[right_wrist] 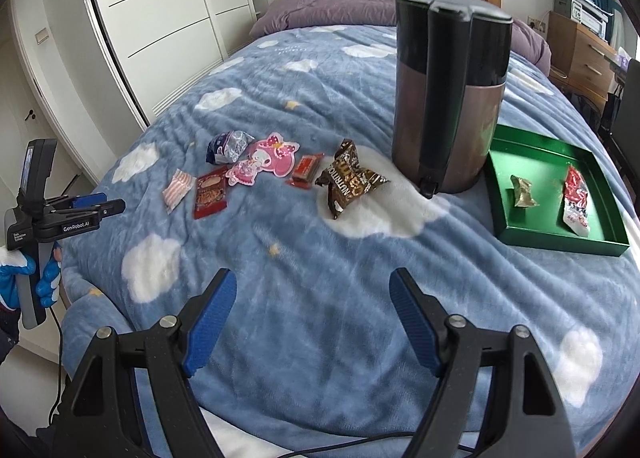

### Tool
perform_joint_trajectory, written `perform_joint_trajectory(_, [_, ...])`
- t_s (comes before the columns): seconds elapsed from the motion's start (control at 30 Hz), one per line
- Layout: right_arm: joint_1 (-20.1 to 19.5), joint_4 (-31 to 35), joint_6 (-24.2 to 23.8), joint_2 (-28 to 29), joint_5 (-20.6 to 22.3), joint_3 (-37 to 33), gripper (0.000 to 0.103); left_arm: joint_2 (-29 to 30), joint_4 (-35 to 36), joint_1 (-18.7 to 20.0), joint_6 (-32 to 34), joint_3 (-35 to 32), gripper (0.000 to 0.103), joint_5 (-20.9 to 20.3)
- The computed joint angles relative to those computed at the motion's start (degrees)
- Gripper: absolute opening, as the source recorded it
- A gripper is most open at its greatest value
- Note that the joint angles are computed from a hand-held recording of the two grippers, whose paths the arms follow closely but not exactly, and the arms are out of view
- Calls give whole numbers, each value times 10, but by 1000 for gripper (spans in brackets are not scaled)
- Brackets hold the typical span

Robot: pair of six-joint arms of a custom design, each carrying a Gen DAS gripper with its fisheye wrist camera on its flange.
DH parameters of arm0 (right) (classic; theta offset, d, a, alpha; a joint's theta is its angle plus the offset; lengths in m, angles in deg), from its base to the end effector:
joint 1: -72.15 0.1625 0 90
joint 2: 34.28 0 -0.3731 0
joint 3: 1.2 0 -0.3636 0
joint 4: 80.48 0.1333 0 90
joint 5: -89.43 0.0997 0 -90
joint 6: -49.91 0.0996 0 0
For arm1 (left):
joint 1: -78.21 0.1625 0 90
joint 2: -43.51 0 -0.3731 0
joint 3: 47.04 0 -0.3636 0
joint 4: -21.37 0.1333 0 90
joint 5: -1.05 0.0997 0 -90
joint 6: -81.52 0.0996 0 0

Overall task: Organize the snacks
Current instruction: 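Move both open tools back toward the remaining snacks, then grasp the pink-striped wrapper with left tool while right tool grasps brown NUTRITIOUS bag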

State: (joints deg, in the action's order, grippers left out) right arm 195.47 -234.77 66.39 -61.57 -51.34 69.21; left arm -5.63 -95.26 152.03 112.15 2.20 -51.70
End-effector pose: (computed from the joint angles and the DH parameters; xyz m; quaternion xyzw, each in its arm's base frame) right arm 0.4384 -0.5647 0.0623 0.0521 -0.8900 0.3280 0.3124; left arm -0.0181 -0.7572 0.4176 0.2991 0.8756 -0.1766 0.3357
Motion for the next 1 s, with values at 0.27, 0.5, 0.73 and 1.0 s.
perform_joint_trajectory(0.27, [-19,11,-7,9,18,-11,103,26,11,5,-1,-16,48,6])
perform_joint_trajectory(0.5, [-38,19,-22,23,33,-33,103,60,24,7,9,-55,48,13])
perform_joint_trajectory(0.73, [-52,45,-65,54,30,-89,103,105,44,11,16,-113,48,20])
perform_joint_trajectory(1.0, [-70,84,-137,114,20,-208,103,179,101,18,9,-231,48,24])
